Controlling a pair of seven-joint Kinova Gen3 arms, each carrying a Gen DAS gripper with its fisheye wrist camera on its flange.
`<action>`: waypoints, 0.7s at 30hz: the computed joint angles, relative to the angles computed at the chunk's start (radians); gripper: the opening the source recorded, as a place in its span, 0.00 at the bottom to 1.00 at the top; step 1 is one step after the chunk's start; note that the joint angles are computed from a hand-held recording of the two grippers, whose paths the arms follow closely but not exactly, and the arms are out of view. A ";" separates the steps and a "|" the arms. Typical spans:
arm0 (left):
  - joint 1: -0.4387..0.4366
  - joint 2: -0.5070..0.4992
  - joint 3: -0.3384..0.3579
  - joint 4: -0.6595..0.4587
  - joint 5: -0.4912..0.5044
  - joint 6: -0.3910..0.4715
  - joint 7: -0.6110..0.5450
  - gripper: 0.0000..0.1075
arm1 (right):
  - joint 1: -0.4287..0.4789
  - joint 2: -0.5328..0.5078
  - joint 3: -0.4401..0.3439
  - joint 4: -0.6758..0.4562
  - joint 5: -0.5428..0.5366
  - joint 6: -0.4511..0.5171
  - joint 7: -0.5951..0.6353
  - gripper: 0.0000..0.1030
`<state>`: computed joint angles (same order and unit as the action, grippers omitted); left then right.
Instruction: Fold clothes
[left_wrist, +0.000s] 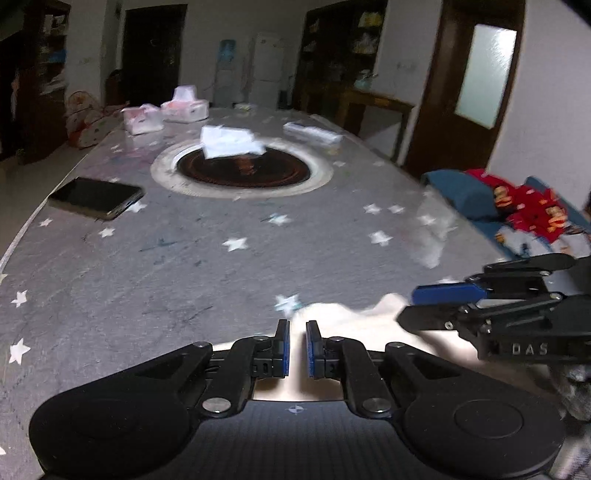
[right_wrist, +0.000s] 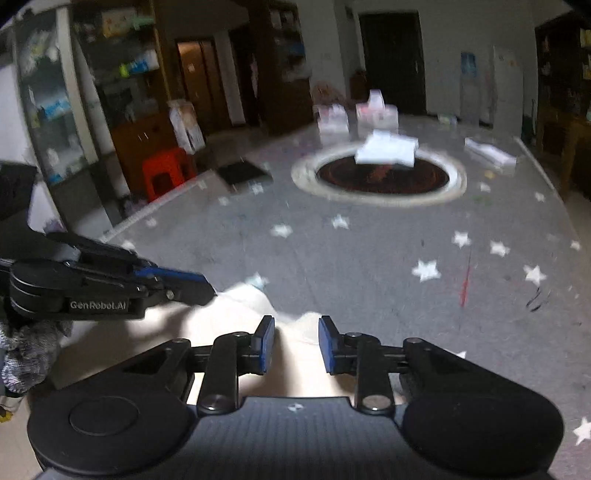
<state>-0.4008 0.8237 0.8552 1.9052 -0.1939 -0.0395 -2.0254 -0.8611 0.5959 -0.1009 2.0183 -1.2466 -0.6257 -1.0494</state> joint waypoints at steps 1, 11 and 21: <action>-0.001 0.006 -0.002 -0.003 0.001 -0.001 0.002 0.11 | 0.000 0.005 0.005 -0.009 -0.020 0.010 0.024 0.24; -0.131 0.027 0.109 0.080 -0.057 -0.051 0.014 0.15 | -0.059 -0.063 -0.050 0.092 -0.142 -0.162 0.053 0.25; -0.235 0.012 0.162 0.250 -0.183 -0.127 0.003 0.16 | -0.192 0.003 -0.194 0.072 -0.381 -0.426 0.177 0.26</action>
<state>-0.6358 0.8361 1.0169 2.1553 -0.3770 -0.1661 -2.0223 -1.0535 0.5985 -0.2950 2.0903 -1.6275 -1.0513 -0.8722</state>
